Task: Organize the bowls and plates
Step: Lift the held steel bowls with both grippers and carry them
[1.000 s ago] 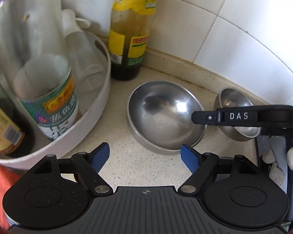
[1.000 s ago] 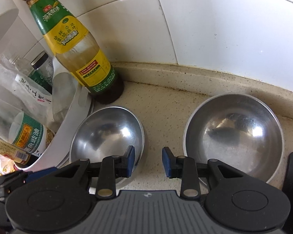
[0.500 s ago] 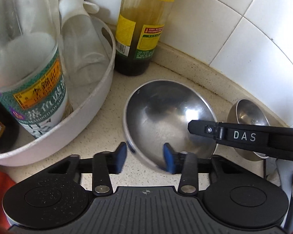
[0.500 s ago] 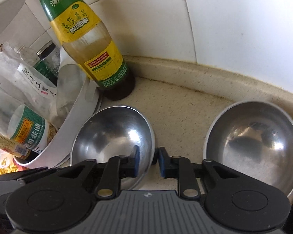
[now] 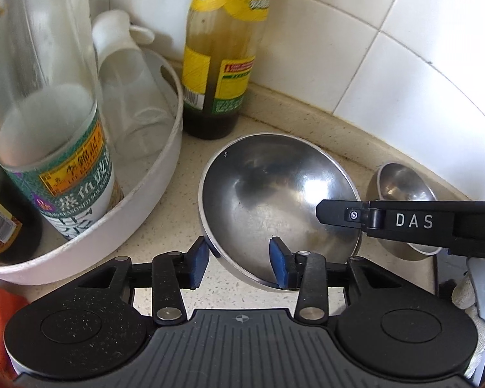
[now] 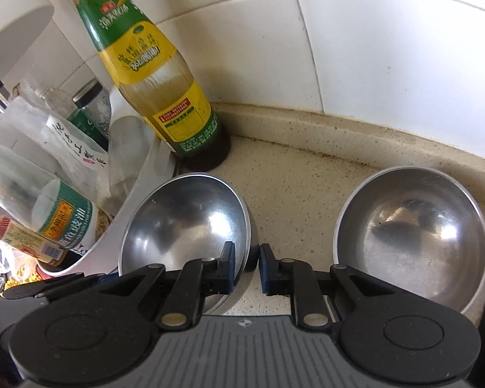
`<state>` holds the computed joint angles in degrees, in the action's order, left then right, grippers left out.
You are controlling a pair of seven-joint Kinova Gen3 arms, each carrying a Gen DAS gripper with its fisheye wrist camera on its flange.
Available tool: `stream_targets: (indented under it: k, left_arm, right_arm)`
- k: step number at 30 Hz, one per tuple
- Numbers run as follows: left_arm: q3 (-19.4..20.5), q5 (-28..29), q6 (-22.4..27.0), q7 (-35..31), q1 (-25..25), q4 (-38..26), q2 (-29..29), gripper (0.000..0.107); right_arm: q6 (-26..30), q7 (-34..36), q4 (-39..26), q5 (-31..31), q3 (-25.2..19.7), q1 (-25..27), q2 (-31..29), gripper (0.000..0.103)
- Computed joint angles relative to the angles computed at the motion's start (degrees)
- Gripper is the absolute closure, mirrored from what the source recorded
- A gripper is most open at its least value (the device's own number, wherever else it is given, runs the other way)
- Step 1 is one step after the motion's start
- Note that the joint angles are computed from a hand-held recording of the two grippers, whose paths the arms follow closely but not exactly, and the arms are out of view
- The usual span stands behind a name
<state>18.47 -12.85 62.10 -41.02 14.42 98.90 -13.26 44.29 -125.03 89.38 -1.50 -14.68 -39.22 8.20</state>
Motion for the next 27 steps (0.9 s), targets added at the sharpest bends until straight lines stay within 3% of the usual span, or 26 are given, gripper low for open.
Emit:
stream_targets:
  k: [10, 27]
  left_arm:
    - [4.91, -5.86, 2.73, 2.26, 1.05, -2.51, -0.92, 0.054]
    - [10.31, -4.81, 6.5, -1.06, 2.36, -5.08, -5.08, 0.048]
  right_arm:
    - [1.04, -3.85, 1.41, 2.34, -0.93, -0.4, -4.77, 0.086]
    - [8.12, -17.58, 4.21, 8.74, -7.75, 0.05, -14.59, 0.085]
